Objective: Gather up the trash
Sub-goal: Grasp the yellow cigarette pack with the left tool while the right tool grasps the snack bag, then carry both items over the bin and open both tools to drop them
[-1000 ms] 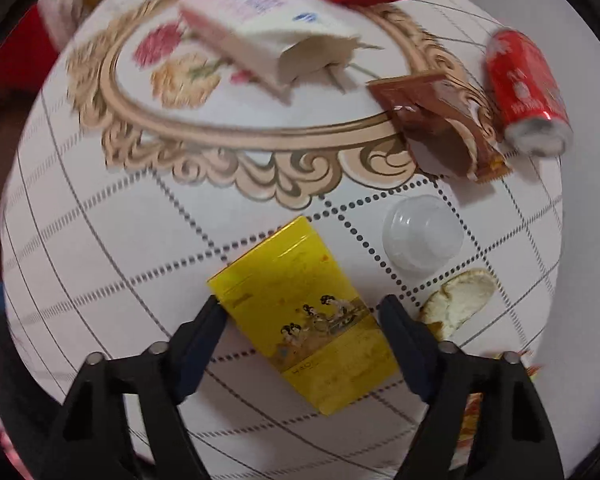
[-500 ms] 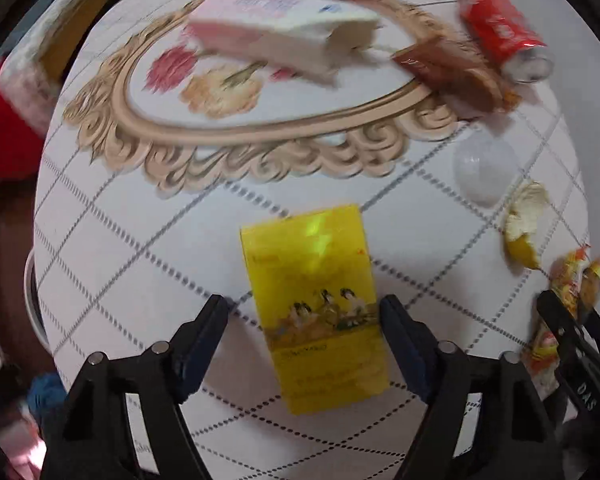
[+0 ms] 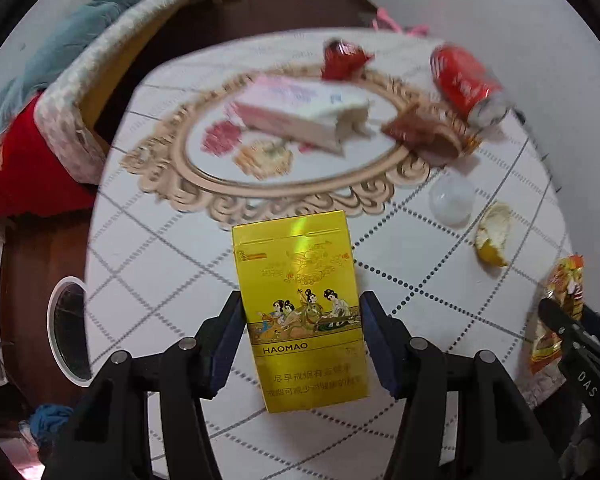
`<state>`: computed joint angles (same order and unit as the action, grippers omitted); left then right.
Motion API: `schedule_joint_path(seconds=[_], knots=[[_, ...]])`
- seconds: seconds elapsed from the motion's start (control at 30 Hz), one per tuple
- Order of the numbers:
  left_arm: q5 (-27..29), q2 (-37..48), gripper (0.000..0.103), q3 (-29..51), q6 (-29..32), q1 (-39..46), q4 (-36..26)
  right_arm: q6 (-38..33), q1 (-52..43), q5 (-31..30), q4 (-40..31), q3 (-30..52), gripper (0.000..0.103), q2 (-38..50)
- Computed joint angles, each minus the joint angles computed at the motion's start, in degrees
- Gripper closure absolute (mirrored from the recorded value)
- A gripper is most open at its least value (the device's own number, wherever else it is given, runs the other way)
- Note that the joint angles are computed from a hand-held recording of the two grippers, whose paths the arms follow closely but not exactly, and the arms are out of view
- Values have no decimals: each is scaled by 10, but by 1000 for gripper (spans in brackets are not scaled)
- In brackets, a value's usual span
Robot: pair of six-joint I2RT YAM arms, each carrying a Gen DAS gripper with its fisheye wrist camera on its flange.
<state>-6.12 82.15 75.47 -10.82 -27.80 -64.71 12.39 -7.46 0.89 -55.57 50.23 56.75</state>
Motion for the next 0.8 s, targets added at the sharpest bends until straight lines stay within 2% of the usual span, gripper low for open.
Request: schedule_joint_path(seconds=[0.07, 0.2, 0.4, 0.57, 0.7, 0.8], knots=[[20, -41, 49, 6, 15, 36, -18, 12, 20, -5, -17, 15, 55, -14], [79, -25, 49, 76, 117, 181, -32, 68, 111, 7, -53, 74, 55, -25], [171, -8, 49, 143, 220, 381, -65, 158, 306, 50, -60, 188, 55, 49], [230, 78, 49, 257, 306, 549, -114, 195, 466, 86, -37, 341, 55, 206], [256, 174, 49, 383, 358, 660, -153, 196, 536, 65, -26, 495, 55, 367], [259, 259, 49, 476, 381, 725, -173, 193, 574, 32, -44, 661, 55, 522]])
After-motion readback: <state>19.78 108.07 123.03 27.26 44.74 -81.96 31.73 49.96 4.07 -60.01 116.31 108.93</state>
